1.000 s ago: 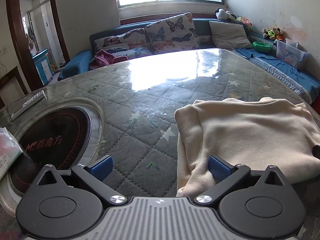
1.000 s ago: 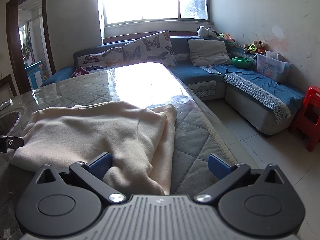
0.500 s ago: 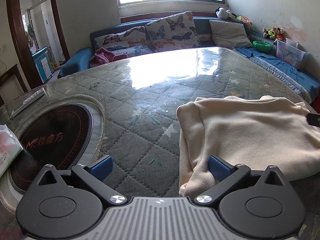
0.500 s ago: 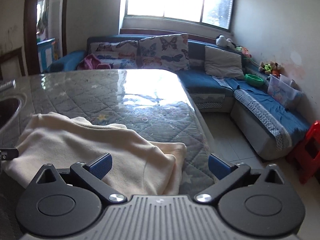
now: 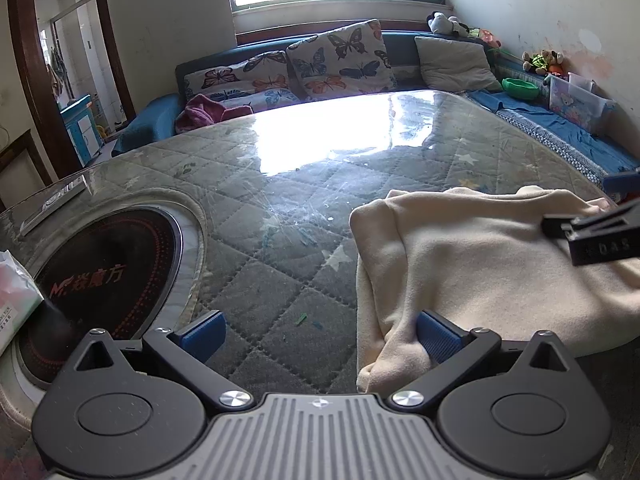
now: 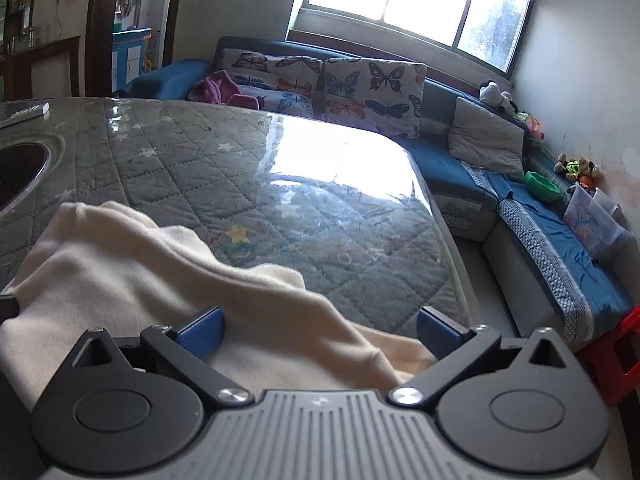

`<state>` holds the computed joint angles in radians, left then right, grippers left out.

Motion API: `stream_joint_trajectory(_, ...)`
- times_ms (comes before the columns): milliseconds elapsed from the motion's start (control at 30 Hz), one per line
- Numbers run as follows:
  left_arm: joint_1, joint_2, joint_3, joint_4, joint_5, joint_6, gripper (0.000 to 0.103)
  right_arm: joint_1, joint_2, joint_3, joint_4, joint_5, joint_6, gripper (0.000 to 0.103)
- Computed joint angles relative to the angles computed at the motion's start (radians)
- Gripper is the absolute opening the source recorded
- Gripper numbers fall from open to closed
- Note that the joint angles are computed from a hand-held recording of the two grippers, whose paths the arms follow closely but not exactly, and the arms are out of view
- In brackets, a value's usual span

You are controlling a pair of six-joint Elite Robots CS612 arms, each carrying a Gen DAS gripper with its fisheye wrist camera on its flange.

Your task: Fold clothes

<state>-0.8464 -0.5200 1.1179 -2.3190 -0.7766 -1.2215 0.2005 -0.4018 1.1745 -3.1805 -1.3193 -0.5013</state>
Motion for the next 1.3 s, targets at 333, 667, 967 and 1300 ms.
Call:
stream_joint_trajectory(333,0.001,0.001,0.002,-0.017,-0.007,0.012,0.103,0.025,0.023,-0.068,0.086,-0.054,-0.001,0.103)
stream_joint_trajectory(667,-0.002,-0.011,0.020,-0.033,-0.009,0.012,0.103,-0.011,-0.050,0.086,-0.088,0.073,0.024,0.103)
stream_joint_trajectory(967,-0.013,-0.030,0.053,-0.058,0.008,0.012,0.103,-0.048,-0.115,0.255,-0.202,0.162,0.069,0.103)
stream_joint_trajectory(1300,-0.028,-0.056,0.099,-0.067,0.014,-0.016,0.103,-0.062,-0.152,0.374,-0.249,0.192,0.095,0.103)
